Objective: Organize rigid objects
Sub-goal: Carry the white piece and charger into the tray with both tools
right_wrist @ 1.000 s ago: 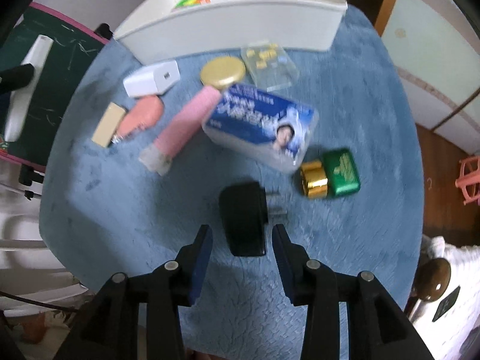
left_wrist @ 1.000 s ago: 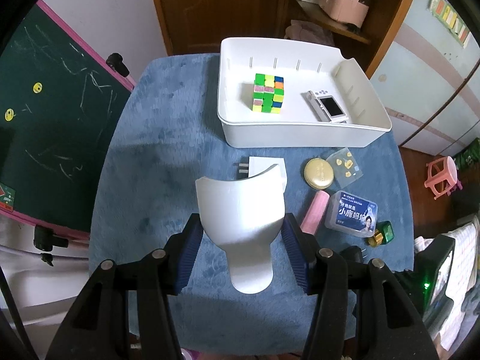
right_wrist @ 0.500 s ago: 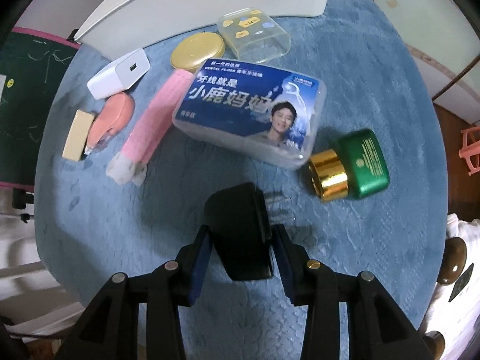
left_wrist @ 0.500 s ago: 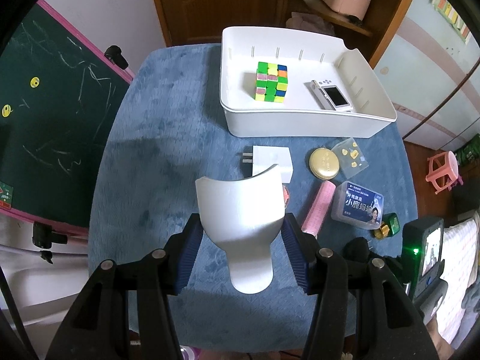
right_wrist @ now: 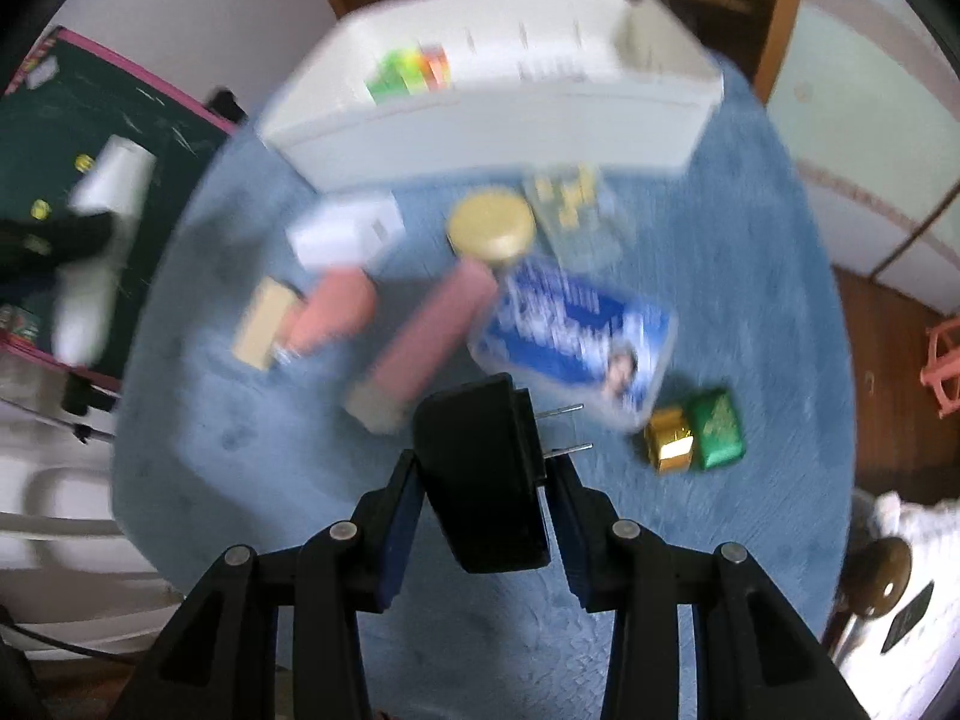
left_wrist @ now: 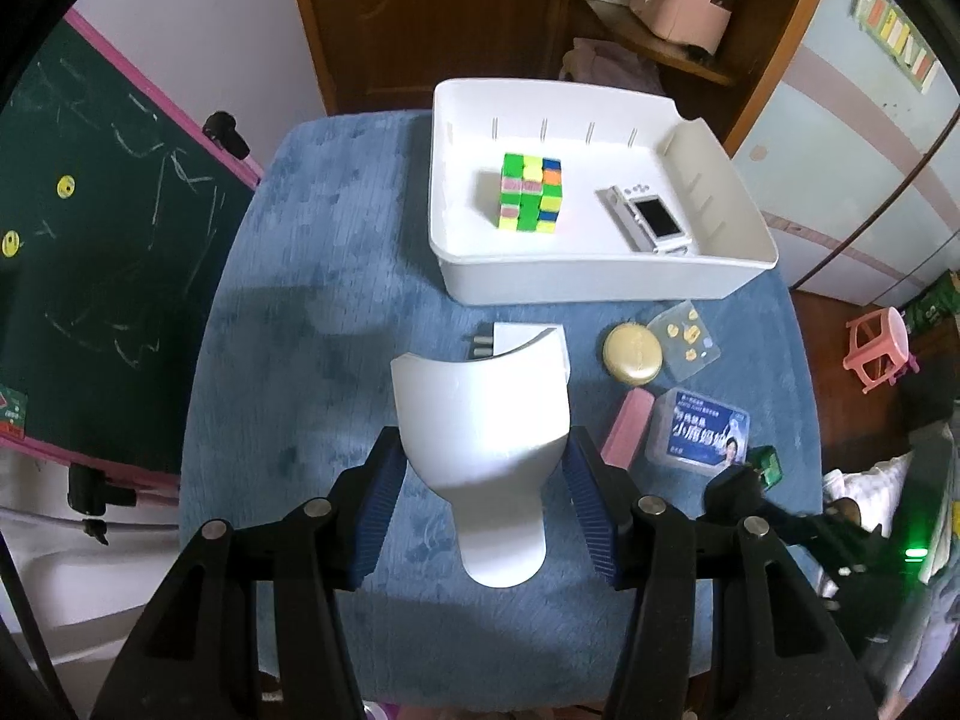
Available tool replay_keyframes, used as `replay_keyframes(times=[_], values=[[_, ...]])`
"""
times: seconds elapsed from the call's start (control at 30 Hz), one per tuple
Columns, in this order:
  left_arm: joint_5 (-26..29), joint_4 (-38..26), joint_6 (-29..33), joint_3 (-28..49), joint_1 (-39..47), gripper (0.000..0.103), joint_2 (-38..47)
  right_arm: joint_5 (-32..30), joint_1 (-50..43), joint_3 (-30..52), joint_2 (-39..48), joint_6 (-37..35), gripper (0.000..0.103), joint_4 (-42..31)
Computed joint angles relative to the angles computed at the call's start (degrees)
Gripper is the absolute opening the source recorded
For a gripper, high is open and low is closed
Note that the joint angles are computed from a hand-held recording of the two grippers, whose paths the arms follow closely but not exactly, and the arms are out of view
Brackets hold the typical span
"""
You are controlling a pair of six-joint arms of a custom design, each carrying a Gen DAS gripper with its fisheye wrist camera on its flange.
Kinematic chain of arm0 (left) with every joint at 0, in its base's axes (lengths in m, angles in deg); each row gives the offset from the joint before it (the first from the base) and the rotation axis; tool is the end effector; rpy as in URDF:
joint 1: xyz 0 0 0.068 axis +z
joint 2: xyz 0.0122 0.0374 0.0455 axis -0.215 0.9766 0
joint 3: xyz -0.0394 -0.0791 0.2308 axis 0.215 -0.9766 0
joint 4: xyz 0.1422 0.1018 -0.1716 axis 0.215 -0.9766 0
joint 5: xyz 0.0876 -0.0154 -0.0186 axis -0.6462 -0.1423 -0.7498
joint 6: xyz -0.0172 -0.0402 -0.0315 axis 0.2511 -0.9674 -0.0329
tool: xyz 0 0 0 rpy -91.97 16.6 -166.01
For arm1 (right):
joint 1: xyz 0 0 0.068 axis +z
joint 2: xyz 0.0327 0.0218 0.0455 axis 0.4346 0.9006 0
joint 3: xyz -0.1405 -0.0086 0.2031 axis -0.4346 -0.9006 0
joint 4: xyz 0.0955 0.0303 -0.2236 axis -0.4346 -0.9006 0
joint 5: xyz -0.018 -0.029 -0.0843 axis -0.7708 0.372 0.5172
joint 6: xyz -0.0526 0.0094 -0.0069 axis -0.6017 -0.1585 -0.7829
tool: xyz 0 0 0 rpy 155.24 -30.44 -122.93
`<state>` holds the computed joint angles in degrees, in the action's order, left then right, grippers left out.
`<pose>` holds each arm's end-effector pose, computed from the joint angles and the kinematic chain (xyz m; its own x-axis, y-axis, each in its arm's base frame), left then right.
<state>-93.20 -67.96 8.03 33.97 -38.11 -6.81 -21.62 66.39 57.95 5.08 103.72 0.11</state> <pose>0.1920 -0.0881 0.2093 -0.9278 -0.0019 -0.3731 0.0214 0.9981 -0.0585 0.1366 0.1152 0.1481 -0.9428 -0.0639 -0.3272 -0.1289 0.9750 0.1808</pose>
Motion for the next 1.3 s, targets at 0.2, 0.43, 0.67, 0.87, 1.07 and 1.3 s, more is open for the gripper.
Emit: replay_keyframes(times=[0.2, 0.43, 0.67, 0.87, 1.07, 1.3], values=[[0.9, -1.6, 3.1, 7.8, 1.7, 0.058, 2.8, -0.7, -7.6, 12.1, -6.9, -7.7, 0.041, -10.3], [3.1, -3.1, 9.9, 25.5, 6.6, 0.058, 13.5, 1.3, -13.3, 29.8, 1.0, -17.3, 0.041, -12.6], [2.7, -3.4, 16.0, 46.7, 10.7, 0.058, 29.4, 1.0, -20.6, 49.6, 14.9, -22.4, 0.041, -11.7], [5.8, -1.8, 19.7, 61.5, 13.4, 0.058, 47.4, 0.4, -23.0, 59.3, 27.8, -21.3, 0.041, -8.6], [9.1, -5.7, 20.4, 78.0, 13.9, 0.058, 67.5, -1.8, -22.6, 64.1, 44.5, -18.6, 0.041, -7.1], [9.9, -17.1, 21.1, 104.1, 12.7, 0.058, 88.0, -3.9, -21.0, 66.1, 60.7, -14.7, 0.041, -5.4]])
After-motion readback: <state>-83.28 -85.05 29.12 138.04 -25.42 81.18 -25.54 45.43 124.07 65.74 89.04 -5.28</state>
